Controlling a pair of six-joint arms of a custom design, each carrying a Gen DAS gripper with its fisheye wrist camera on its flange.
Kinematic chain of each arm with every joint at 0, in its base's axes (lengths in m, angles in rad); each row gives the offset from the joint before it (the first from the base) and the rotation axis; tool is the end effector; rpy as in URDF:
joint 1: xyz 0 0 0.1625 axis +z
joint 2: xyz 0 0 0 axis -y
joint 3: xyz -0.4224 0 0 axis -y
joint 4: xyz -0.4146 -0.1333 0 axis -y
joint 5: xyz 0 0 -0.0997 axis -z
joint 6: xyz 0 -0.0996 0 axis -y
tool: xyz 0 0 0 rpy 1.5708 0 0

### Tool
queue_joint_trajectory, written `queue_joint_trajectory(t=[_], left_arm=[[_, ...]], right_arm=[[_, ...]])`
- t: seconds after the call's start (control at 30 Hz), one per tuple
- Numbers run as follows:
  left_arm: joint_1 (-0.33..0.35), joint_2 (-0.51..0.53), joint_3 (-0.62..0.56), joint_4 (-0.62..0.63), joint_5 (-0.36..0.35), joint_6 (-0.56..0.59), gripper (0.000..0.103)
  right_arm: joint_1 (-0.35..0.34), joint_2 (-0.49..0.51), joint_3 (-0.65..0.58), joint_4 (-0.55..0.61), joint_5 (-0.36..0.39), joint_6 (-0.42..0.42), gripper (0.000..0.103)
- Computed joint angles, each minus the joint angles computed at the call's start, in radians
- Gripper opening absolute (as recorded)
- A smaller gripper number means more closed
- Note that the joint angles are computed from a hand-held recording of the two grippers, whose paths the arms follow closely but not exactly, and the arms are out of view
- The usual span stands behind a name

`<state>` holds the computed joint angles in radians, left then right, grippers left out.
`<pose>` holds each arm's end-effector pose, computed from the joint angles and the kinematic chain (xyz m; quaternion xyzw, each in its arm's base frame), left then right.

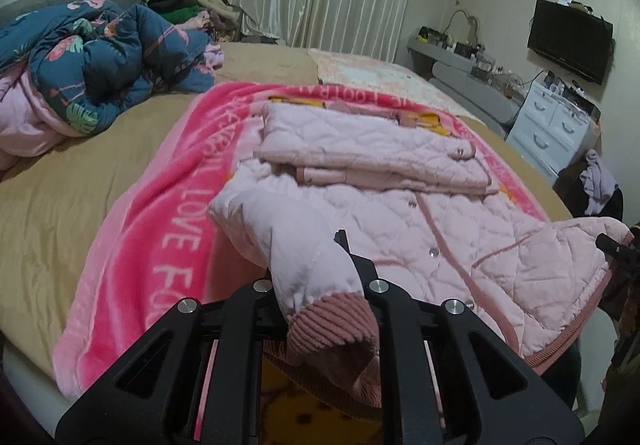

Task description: Fold large clothes

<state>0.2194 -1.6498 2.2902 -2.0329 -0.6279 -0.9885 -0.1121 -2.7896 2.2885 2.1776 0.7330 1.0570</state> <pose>-0.3310 -0.2930 0.2606 0.1999 0.8655 -0.3856 0.2495 0.1150 -0.2216 0.4515 0.1609 -0.8982 0.4013 0.0791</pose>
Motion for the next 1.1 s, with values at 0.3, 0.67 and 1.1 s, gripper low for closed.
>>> queue_joint_trajectory(t=[0.3, 0.67, 1.1], left_arm=[[0.029, 0.051, -0.038, -0.104, 0.040, 0.092, 0.007], [0.069, 0.103, -0.082, -0.212, 0.069, 0.189, 0.007], [0.149, 0.210, -0.186, -0.375, 0.119, 0.344, 0.007]], right_arm=[[-0.104, -0.051, -0.011, 0.180, -0.024, -0.122, 0.019], [-0.222, -0.137, -0.023, 0.419, -0.023, -0.297, 0.019], [-0.394, -0.275, -0.073, 0.855, 0.019, -0.554, 0.018]])
